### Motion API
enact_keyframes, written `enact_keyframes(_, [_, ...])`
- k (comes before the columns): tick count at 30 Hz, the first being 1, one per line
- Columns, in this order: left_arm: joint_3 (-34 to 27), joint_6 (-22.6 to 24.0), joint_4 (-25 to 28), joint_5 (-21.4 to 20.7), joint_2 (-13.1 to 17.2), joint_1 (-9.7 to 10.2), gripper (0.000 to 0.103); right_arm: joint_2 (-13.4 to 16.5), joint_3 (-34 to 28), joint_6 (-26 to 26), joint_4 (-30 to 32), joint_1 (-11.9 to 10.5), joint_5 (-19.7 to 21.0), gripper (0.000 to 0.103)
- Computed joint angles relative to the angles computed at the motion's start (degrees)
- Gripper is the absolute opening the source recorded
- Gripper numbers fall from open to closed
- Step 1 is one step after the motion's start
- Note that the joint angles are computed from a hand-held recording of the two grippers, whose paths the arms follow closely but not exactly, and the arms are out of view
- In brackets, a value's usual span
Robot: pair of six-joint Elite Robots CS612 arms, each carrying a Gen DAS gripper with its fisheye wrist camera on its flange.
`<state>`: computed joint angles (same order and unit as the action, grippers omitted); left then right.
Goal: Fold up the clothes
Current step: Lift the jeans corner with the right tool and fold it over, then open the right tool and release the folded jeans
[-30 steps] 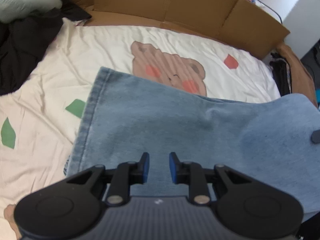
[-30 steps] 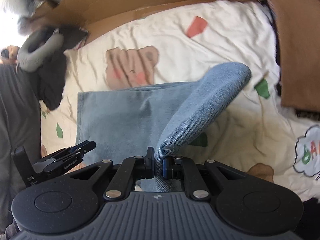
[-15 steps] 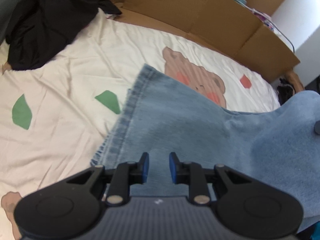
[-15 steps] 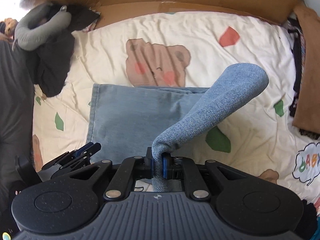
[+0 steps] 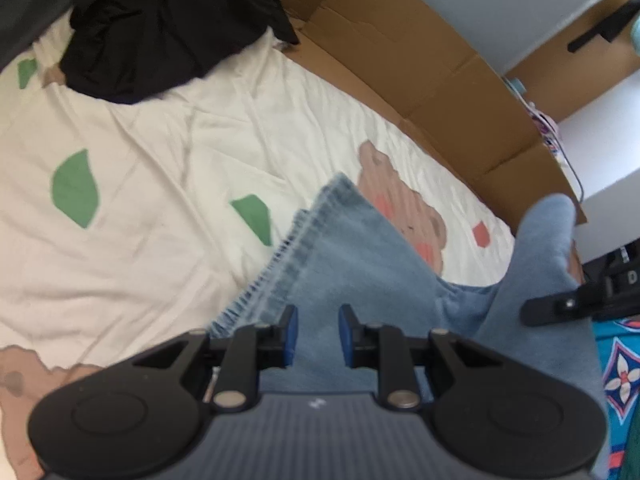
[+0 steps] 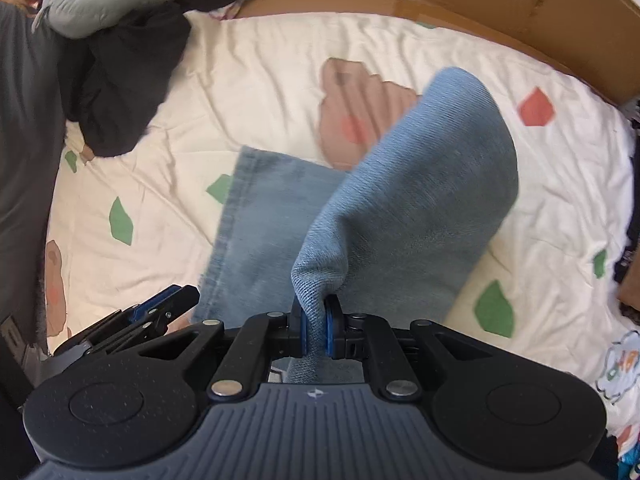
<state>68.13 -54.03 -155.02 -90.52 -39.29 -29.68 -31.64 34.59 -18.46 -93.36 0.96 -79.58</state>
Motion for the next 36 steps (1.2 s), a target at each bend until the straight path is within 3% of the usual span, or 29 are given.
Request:
enact_keyframes(10, [3.25, 0.54, 0.67, 1.23, -1.94, 0.48, 0.024, 0.37, 3.1, 1.45, -2.53, 0.74, 5.02, 0.007])
enact_keyframes(22, [3.34, 0.34, 2.99, 2.71, -2.08, 0.75, 0.024, 3.2, 1.72, 0.9, -2.59, 1.78, 6.88, 0.009])
enact_keyframes(27, [3.0, 0.5, 4.35, 3.2, -2.0, 0.86, 0.027, 4.95, -0.15, 0.07, -1.36, 1.2, 13.33, 0.035])
enact_keyframes(28, [2.83, 0.75, 4.67, 3.2, -1.96, 0.87, 0.027, 5.35, -0.78, -0.5, -0.76, 1.02, 14.94, 0.037])
enact_keyframes(32, [1.8, 2.62, 5.83, 3.15, -1.69, 0.81, 0.026, 6.56, -4.42, -4.21, 0.63, 0.81, 13.71, 0.04])
enact_keyframes(36, [-0.13, 4.83, 6.3, 2.64, -0.84, 0.58, 0.027, 7.34, -7.4, -6.36, 2.63, -0.98, 15.06, 0.043])
